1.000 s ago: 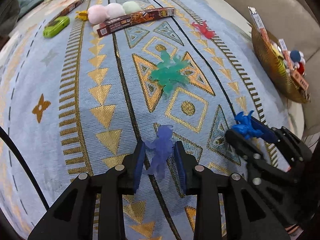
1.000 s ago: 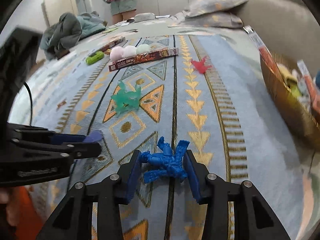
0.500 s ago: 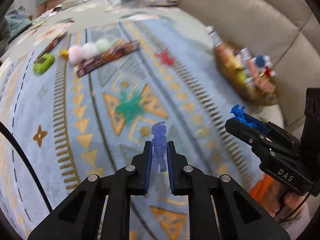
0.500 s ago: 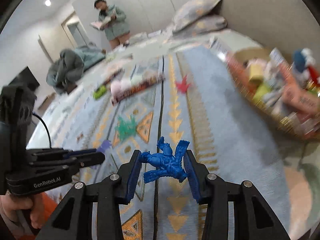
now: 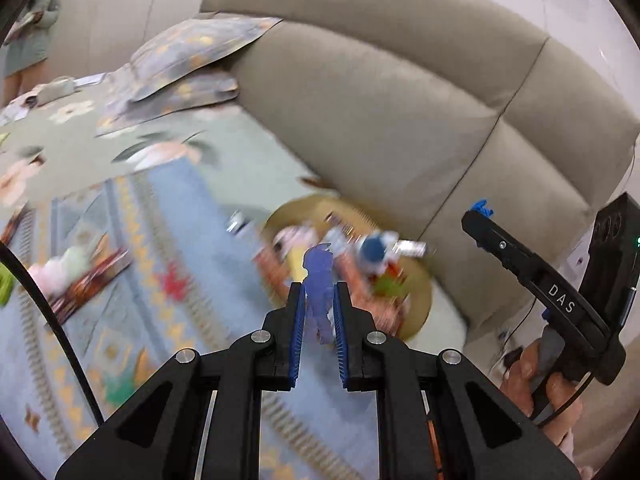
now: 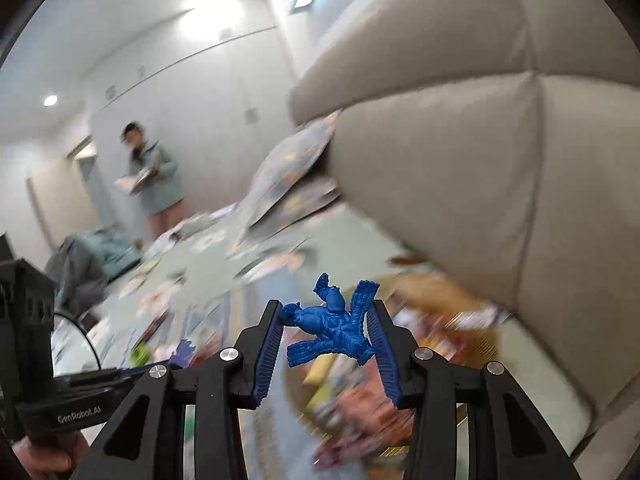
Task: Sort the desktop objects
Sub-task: 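Carry both figures over the gold basket and open both grippers, then move both grippers back over the rug toward the remaining items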
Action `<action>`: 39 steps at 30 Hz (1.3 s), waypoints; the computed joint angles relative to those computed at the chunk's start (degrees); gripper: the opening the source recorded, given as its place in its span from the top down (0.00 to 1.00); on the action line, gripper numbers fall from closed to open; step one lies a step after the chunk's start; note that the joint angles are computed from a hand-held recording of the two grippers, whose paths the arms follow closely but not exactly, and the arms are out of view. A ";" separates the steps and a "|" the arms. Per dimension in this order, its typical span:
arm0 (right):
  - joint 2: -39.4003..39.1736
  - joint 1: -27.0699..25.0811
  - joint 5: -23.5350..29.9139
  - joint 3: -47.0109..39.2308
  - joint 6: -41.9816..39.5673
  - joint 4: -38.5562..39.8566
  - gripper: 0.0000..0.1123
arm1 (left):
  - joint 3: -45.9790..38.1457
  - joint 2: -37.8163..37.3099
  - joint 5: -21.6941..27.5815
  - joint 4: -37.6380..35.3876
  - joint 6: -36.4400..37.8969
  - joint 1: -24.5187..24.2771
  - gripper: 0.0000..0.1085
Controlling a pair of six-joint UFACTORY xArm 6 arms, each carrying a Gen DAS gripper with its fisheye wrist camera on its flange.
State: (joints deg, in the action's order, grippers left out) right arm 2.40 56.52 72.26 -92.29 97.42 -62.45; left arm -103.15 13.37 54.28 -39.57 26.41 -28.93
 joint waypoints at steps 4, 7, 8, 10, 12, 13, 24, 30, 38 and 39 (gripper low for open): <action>-0.96 -2.37 2.83 -1.25 -2.57 1.07 0.62 | -13.29 9.37 2.94 -0.48 -3.79 -1.77 0.89; -2.40 -4.66 3.28 0.09 -3.45 4.21 0.62 | -19.80 14.38 3.98 0.23 -5.49 -2.95 0.89; -3.72 -5.13 2.87 1.82 -2.70 5.02 0.62 | -21.44 15.70 4.34 0.59 -5.96 -3.33 0.89; -6.08 -6.56 1.30 5.47 -0.19 7.44 0.62 | -22.61 17.10 3.91 0.09 -5.96 -3.93 0.89; -9.82 -8.86 -3.15 11.84 4.45 10.27 0.62 | -20.76 16.85 1.36 -0.24 -5.29 -4.52 0.89; -12.14 -10.74 -7.54 15.72 6.92 11.99 0.57 | -20.36 17.38 0.93 -0.68 -5.54 -4.56 0.88; -18.15 -10.26 -14.25 22.63 15.46 10.53 0.37 | -15.89 16.40 11.99 -11.26 -7.36 2.89 0.65; -11.68 -6.36 -16.01 14.38 10.87 8.32 0.36 | -8.32 8.91 14.45 -7.68 -5.00 11.25 0.64; 4.53 -3.11 -20.67 -2.27 -4.50 15.35 0.34 | 3.94 1.37 4.12 -1.15 -7.79 24.95 0.62; 8.15 -3.22 -22.15 -5.41 -7.02 18.44 0.34 | 6.46 0.43 1.64 -1.30 -8.41 25.77 0.62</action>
State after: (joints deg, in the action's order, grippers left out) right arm 10.56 53.29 50.11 -97.70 90.40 -44.01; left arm -96.68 13.80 55.92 -40.87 17.99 -3.15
